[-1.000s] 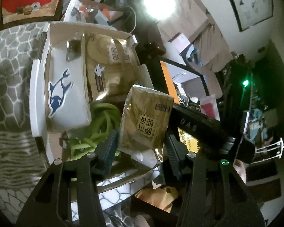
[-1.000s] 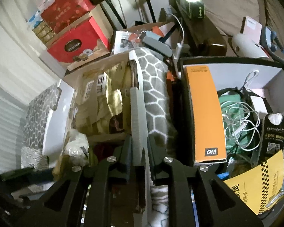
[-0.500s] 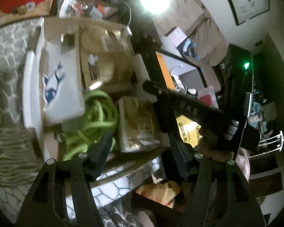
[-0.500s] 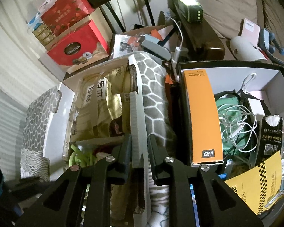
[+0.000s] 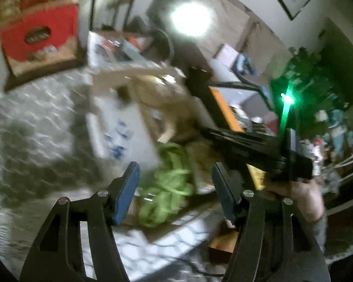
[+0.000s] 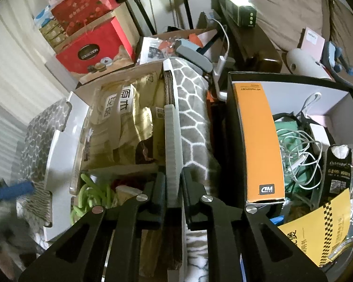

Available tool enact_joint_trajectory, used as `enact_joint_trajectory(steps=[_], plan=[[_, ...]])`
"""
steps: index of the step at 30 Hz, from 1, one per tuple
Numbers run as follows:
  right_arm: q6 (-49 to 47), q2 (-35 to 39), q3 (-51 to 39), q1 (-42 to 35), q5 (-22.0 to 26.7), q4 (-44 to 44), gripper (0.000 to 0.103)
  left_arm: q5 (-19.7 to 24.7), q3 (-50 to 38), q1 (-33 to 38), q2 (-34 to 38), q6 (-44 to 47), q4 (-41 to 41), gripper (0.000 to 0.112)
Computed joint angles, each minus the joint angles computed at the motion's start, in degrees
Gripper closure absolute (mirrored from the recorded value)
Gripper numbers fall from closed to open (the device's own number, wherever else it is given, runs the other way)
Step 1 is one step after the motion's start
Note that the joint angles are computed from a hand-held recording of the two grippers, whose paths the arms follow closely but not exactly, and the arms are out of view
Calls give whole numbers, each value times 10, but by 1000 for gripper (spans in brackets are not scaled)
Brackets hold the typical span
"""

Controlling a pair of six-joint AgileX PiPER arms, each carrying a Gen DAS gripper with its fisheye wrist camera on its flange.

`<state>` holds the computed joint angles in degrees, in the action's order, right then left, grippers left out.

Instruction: Organize objects

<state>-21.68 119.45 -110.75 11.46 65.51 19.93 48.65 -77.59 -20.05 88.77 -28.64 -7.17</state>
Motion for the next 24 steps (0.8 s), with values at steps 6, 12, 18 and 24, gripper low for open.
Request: enact_joint_trajectory(steps=[6, 12, 18, 24], plan=[[12, -1, 1, 13, -15, -24, 90, 11, 15, 43, 14, -29, 58, 51], [26, 6, -9, 29, -23, -60, 90, 7, 17, 50, 48, -45, 76, 52], [30, 10, -13, 36, -24, -72, 92, -1, 4, 47, 79, -54, 78, 87], [39, 5, -5, 42, -32, -83, 93, -12, 16, 47, 75, -72, 93, 94]])
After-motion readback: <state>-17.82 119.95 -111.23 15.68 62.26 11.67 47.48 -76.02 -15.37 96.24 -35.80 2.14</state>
